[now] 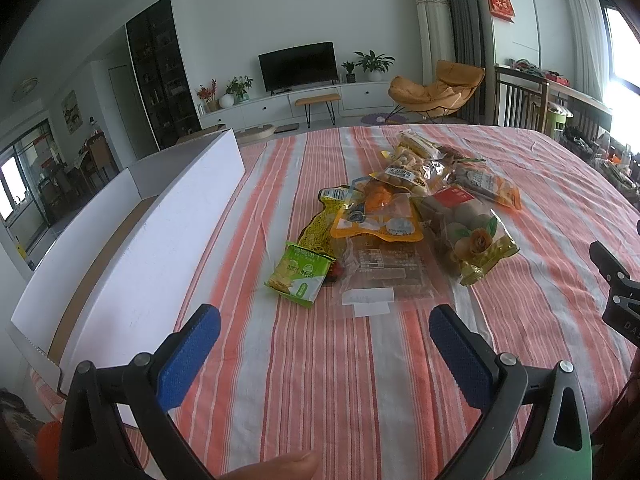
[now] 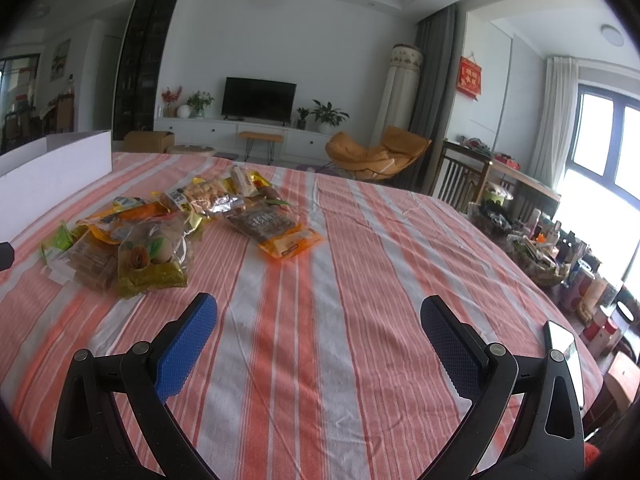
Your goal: Organize snacks
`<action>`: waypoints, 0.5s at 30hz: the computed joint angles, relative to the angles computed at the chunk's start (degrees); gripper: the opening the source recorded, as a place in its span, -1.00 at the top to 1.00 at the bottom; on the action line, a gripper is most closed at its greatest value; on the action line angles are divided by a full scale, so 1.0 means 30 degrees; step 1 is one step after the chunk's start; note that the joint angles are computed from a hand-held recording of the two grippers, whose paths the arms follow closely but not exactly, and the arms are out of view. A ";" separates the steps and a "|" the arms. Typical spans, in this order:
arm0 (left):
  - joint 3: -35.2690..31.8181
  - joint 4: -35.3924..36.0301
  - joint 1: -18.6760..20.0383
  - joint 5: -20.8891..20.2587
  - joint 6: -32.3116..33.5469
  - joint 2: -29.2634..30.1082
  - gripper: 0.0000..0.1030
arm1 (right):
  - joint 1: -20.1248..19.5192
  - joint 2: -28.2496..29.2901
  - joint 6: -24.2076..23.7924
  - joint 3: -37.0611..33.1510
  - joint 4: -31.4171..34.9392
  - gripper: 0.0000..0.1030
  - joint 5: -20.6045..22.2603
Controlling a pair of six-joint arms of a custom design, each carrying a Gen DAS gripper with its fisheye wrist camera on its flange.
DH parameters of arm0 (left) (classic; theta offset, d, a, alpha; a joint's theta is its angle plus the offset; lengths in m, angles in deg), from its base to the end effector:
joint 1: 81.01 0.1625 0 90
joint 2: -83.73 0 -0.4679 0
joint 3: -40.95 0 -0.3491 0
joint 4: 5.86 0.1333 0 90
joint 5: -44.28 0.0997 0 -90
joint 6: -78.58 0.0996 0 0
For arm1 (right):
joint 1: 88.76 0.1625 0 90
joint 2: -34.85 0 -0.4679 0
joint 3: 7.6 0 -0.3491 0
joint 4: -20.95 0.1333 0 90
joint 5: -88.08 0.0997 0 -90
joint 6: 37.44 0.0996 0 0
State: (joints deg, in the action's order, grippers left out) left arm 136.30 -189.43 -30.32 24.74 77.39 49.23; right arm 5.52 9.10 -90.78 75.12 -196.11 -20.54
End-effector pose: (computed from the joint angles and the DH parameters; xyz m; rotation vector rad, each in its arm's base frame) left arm -0.2408 -0.6527 0.1485 0.2543 1.9721 -1.0121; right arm 0.1560 -0.7248 0.1347 0.7955 -1.9443 1.1896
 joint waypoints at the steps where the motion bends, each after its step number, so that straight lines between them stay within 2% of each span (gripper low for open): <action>1: 0.0000 0.0000 0.0000 0.0000 0.0000 0.0000 -1.00 | 0.0000 0.0000 0.0000 0.0000 0.0000 -0.99 0.0000; 15: 0.0081 0.0173 0.0014 0.0018 -0.0177 -0.0014 -1.00 | -0.0018 0.0092 0.0052 0.0002 0.0034 -0.99 -0.0051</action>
